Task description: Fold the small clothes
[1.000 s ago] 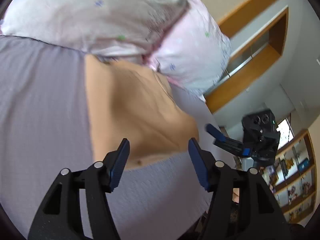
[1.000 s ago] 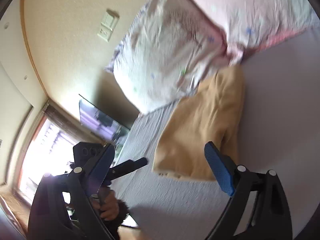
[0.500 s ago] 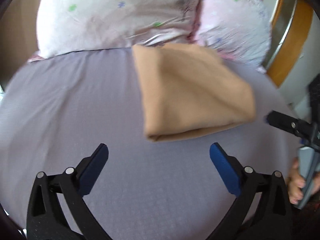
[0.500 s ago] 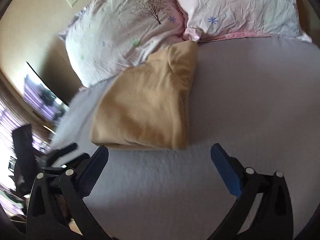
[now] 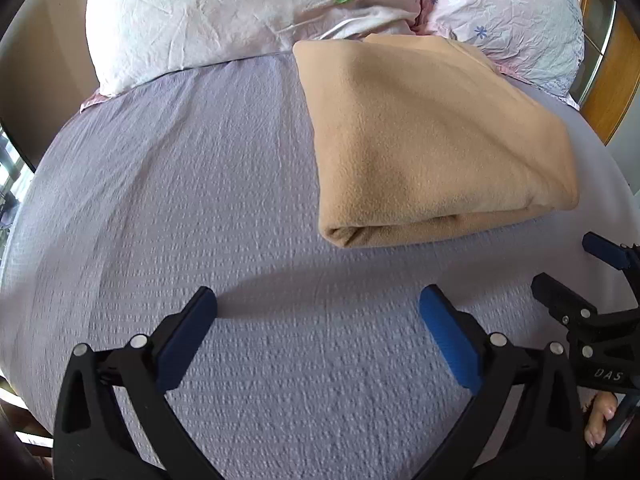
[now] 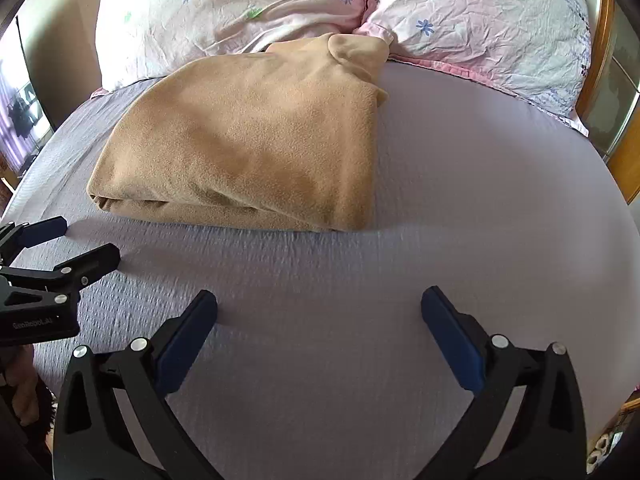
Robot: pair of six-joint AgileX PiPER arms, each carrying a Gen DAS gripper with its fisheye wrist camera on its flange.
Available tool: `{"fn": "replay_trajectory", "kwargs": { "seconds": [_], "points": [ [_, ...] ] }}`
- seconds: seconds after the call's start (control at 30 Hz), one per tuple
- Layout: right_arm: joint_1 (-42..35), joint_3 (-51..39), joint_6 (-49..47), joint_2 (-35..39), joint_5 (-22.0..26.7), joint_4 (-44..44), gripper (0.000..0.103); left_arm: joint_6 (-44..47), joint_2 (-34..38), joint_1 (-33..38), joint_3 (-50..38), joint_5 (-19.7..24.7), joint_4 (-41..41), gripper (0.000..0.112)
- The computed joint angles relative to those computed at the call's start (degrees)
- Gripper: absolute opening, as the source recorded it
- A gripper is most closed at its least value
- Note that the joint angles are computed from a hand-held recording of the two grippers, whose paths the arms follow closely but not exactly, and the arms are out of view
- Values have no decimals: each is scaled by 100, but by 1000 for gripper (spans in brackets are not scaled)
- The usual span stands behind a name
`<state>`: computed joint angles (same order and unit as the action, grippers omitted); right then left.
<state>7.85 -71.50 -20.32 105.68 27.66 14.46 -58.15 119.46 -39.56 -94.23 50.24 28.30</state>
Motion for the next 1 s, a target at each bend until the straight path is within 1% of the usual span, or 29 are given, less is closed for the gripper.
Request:
{"fn": "replay_trajectory", "kwargs": {
  "seconds": [0.1,0.33,0.43,1.0],
  "points": [
    [53,65,188,-46,-40,-146,102,8,5,21,-32,34,-47,101],
    [111,-12,584,-3,70,-426,102,56,-16,28,-25,52,-75,101],
    [111,-38,610,14,105,-433,102,-31,-48,4,53,-8,1,101],
    [98,-59,580,35,115,-396,102,69,-31,30,10,36,-69,101]
  ]
}}
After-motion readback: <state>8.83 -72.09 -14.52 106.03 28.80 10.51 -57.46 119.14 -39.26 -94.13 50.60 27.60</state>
